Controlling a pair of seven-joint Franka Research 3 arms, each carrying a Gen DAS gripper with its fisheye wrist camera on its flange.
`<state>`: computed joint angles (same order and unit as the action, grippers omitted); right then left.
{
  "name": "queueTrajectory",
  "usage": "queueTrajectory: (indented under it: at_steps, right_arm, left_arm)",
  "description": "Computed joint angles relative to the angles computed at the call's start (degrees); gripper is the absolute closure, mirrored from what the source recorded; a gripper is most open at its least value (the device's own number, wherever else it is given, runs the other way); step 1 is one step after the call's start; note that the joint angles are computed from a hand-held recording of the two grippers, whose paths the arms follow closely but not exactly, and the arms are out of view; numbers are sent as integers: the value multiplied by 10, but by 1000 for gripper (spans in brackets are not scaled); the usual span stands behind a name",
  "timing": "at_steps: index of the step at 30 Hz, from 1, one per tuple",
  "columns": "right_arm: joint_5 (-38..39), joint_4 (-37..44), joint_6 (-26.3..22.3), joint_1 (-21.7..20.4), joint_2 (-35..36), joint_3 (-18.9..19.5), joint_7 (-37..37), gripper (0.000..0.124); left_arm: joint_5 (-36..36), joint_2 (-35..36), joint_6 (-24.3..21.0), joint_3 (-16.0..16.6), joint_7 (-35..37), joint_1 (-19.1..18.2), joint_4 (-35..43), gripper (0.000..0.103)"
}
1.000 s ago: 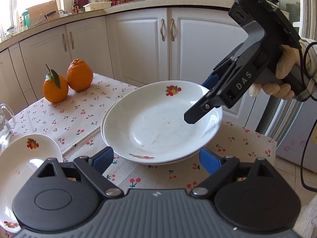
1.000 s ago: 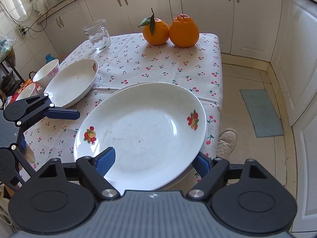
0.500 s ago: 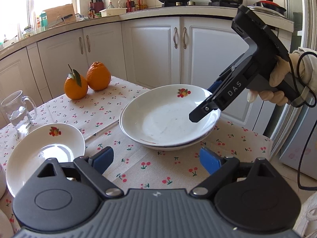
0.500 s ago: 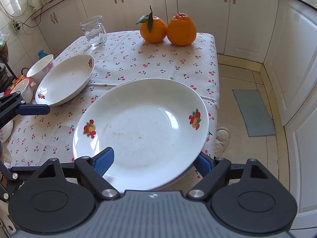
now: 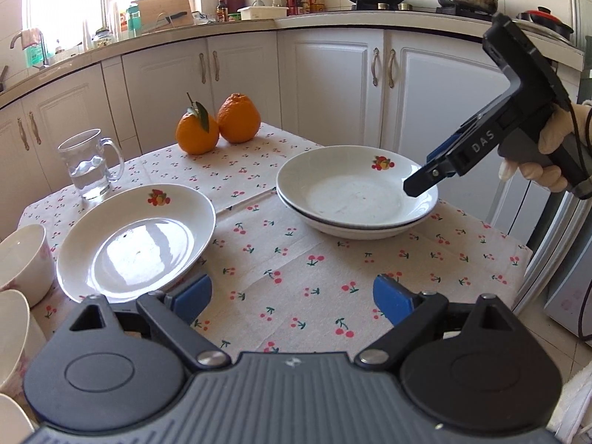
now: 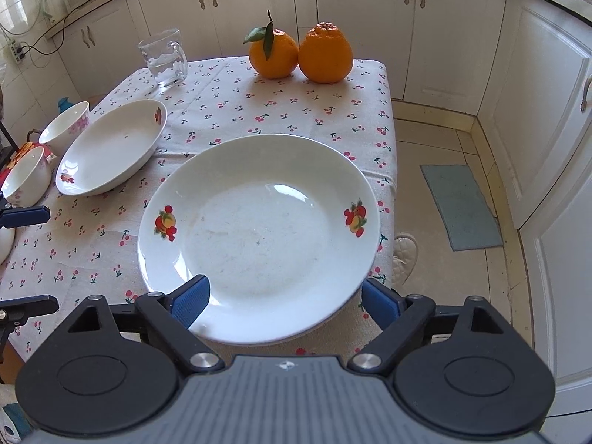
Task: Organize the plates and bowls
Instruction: 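Open the right tool and withdraw it from the stacked plates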
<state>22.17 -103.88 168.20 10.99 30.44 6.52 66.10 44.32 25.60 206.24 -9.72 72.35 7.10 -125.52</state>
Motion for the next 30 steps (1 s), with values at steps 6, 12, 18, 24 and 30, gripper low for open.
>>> queueTrajectory:
  at_steps: [6, 12, 18, 24, 30]
  right_arm:
    - [20, -46, 48, -6, -34, 30, -36, 21]
    - [8, -68, 71, 9, -52, 37, -59, 21]
    - [-2, -58, 70, 14, -51, 47, -93, 21]
    - [8, -4, 31, 7, -20, 61, -123, 21]
    - [20, 77, -25, 9, 25, 64, -157, 21]
  left_arm:
    - [-192, -24, 13, 84, 108, -106, -51, 8]
    - [-481, -7, -27, 193, 240, -266, -41, 8]
    - [-591, 34, -71, 244, 254, -325, 10, 7]
    - [-540, 52, -97, 207, 190, -273, 43, 3]
    - [-490, 63, -102, 201, 138, -254, 61, 0]
